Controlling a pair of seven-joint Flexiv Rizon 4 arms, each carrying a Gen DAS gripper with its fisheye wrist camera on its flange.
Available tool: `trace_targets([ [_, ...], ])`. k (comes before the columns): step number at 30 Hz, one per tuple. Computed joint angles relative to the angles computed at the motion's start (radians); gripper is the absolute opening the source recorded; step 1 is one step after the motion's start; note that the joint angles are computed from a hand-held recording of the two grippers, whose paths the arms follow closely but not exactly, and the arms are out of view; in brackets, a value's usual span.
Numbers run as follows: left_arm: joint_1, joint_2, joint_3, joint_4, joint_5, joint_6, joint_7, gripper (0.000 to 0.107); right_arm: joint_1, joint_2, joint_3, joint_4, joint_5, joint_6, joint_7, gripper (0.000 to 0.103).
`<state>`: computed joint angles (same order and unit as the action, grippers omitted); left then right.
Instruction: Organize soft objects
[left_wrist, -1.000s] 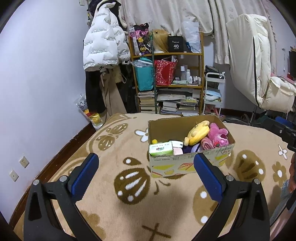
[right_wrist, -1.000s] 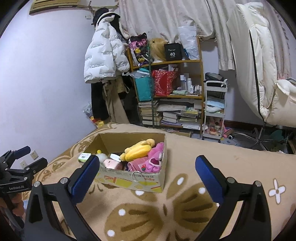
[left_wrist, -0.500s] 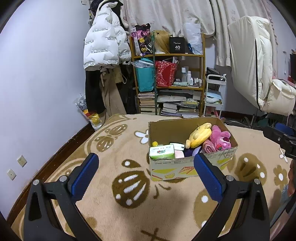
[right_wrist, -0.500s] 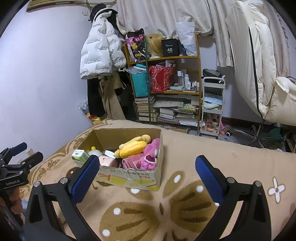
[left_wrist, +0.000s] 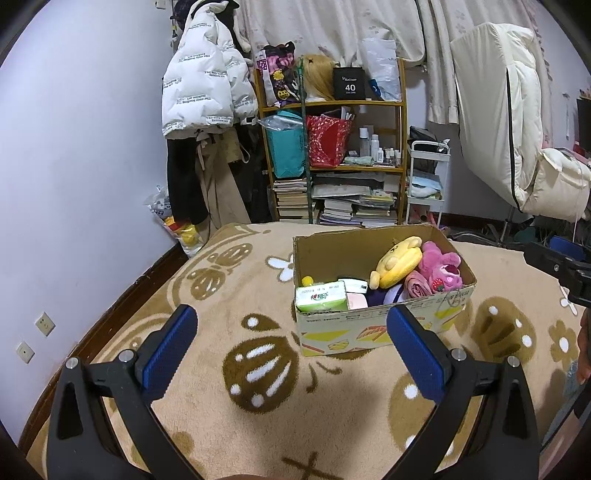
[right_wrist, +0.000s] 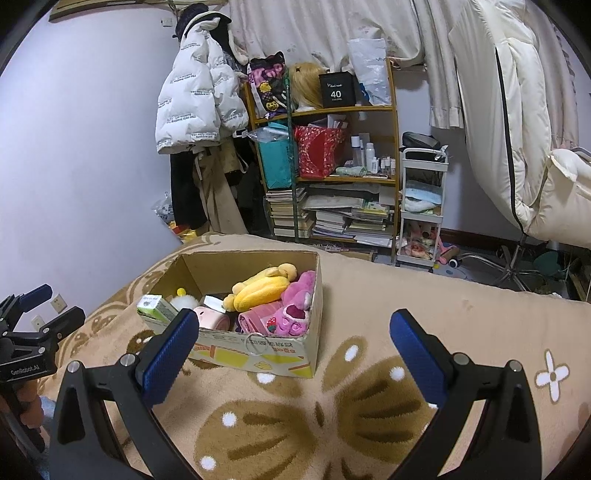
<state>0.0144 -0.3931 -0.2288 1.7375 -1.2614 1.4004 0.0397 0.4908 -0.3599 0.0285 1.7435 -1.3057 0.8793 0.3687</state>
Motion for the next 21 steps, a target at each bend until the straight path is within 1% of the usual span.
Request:
trace_targets([
  [21, -0.002, -0.001, 0.0, 0.004, -0.006, 0.004, 0.013, 0.101, -0.002, 0.003, 0.002, 0.005, 0.008, -0.002, -0.004, 0.103],
])
